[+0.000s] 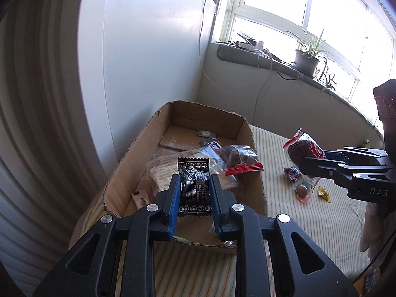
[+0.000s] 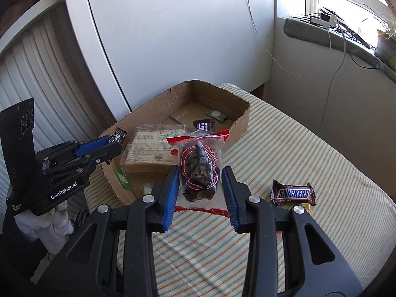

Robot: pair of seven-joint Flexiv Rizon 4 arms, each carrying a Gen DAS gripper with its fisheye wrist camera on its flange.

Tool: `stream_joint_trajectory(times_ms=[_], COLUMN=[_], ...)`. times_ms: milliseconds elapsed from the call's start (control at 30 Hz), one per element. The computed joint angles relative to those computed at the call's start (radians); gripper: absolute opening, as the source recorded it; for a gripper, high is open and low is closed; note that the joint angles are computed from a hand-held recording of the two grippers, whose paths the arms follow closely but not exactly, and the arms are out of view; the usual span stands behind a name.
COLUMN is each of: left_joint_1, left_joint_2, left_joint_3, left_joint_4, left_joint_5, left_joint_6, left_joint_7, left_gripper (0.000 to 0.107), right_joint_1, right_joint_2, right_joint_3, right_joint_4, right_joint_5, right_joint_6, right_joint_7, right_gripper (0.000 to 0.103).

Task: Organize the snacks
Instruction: 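Open both grippers to drop the black packet and sweets bag into the box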

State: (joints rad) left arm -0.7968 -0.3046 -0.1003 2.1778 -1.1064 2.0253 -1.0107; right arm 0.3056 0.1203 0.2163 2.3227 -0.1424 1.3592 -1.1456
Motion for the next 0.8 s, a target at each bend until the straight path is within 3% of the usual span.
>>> stream_joint_trajectory(times_ms=[433,800], left_joint_1=[0.019,0.010], left_joint_2=[-0.009,-0.023], left_joint_3=[0.005,-0.021], left_joint_4=[-0.006,-0.034], left_joint_5=[-0.010,-0.116], left_joint_6=[0.007,0.046], left_joint_7=[0.002,0.099], left_gripper=[0.021,0.022], right_joint_1=[0.056,0.064], right_joint_2=[-0.094,-0.133], right_joint_3=[0.020,0.023], right_joint_4=[-0.071,-0.097], right_joint_5=[0.034,-0.006], right_joint_6=[-0.001,0.010], right_joint_7=[-0.041,-0.016], right_gripper=[0.036,0.037])
